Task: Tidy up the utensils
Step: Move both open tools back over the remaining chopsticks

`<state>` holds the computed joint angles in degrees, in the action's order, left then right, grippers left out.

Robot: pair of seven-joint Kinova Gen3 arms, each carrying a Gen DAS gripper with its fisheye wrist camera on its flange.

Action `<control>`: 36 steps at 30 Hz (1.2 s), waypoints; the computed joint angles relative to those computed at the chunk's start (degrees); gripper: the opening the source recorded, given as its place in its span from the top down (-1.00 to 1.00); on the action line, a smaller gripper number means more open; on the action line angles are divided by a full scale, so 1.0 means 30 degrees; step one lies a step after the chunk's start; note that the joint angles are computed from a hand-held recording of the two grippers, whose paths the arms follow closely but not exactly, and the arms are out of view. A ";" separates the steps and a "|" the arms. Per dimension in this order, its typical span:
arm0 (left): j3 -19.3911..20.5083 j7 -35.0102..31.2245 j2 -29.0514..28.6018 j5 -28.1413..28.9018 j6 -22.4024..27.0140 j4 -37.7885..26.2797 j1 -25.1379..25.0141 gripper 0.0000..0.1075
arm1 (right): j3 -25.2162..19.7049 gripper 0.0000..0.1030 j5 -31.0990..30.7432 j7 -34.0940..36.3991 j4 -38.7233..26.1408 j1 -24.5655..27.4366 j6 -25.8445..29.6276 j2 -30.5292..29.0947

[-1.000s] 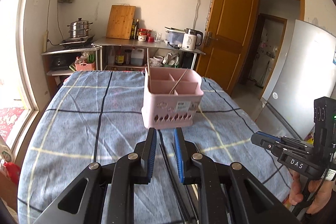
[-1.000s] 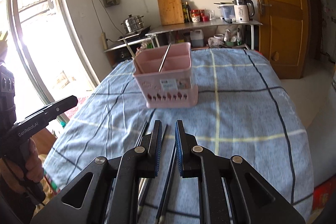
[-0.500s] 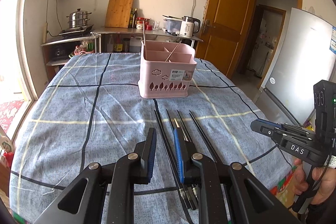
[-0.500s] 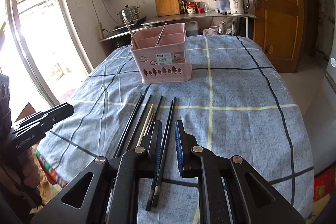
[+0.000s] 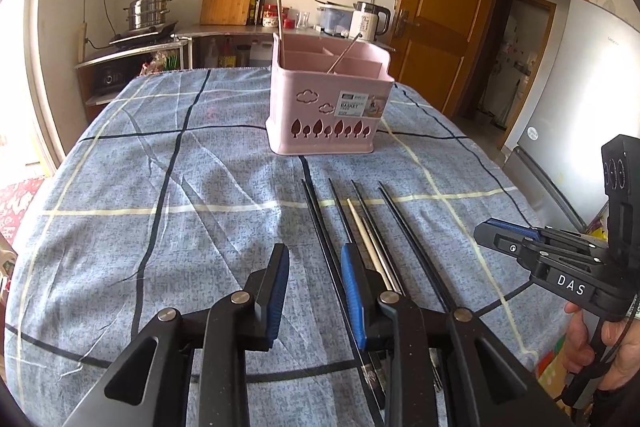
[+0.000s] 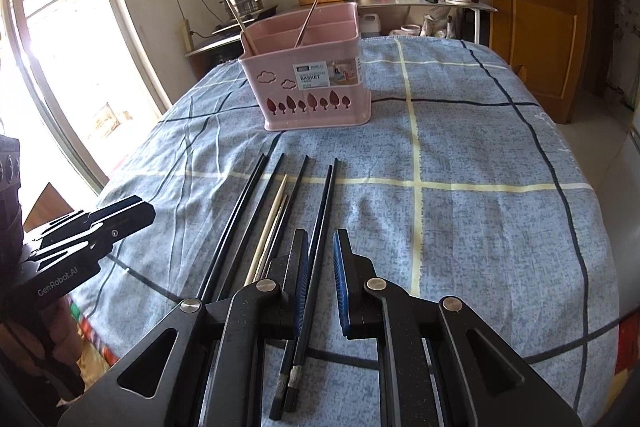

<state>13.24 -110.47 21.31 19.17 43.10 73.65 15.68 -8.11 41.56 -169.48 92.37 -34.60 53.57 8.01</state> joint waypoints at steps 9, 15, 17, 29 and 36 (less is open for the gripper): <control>-0.0732 0.2041 0.2612 -0.2139 0.1735 -0.3380 0.1460 0.51 | 0.0790 0.75 -0.2012 0.2489 -0.1100 0.1029 -0.0992 0.1418; -0.0836 0.2729 0.3904 -0.2652 0.2714 -0.5111 0.1889 0.51 | 0.1378 0.75 -0.3290 0.4043 -0.1877 0.1359 -0.1324 0.2276; -0.0844 0.2858 0.4237 -0.2763 0.3027 -0.5558 0.1991 0.51 | 0.1550 0.75 -0.3661 0.4373 -0.1975 0.1432 -0.1411 0.2463; -0.1011 0.3518 0.5059 -0.3245 0.3787 -0.6578 0.2423 0.50 | 0.2182 0.75 -0.4709 0.5321 -0.2276 0.1647 -0.1897 0.3030; -0.1043 0.3655 0.5229 -0.3355 0.3728 -0.6775 0.2648 0.33 | 0.2363 0.75 -0.4726 0.5101 -0.2085 0.1575 -0.2072 0.2963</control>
